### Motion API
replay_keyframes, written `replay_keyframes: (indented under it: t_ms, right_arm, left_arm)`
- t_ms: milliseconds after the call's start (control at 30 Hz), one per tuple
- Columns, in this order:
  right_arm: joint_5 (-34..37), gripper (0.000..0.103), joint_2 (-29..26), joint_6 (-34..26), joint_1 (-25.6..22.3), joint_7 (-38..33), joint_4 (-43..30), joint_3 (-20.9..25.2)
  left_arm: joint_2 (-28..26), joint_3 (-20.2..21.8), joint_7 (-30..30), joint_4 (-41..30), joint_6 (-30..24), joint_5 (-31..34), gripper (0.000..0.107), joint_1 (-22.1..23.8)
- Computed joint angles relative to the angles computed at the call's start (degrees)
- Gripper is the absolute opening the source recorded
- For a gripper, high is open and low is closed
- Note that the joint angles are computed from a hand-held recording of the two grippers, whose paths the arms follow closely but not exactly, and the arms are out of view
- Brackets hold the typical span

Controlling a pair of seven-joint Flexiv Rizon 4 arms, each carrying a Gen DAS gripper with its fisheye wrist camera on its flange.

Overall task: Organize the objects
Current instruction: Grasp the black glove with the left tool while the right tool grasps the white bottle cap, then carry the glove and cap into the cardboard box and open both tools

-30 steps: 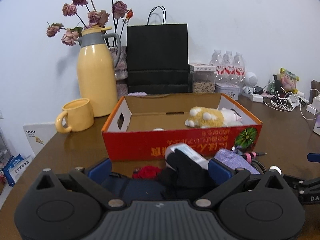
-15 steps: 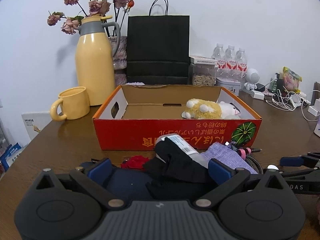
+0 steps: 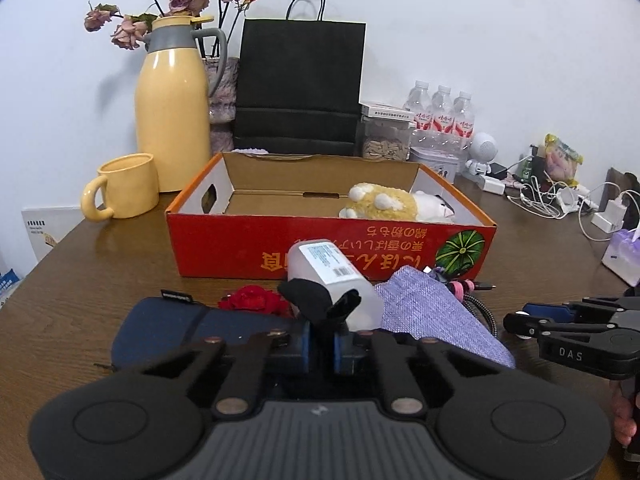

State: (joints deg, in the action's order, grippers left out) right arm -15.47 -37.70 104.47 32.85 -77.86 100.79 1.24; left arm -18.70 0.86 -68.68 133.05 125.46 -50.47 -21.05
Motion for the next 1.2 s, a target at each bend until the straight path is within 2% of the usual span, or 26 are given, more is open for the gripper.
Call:
replay_keyframes:
  t_ms: [367,833,1200]
  right_arm:
    - [6.65,0.028,1.22,5.94,6.06,-2.26,3.10,-5.36]
    - [12.31,0.028,3.43,9.80,7.78,-5.73,3.48,-4.25]
    - [11.38,0.028,1.93,7.88,8.65,-5.72,-2.83,-3.50]
  left_arm:
    - [3.78,-0.25,-4.00,3.84,3.63,6.00,0.006,2.48]
    - [7.11,-0.68,-6.73,3.31,4.22,13.56,0.006,6.35]
    - [7.05,-0.45,-10.41,-3.39,-0.43,23.48,0.006,11.98]
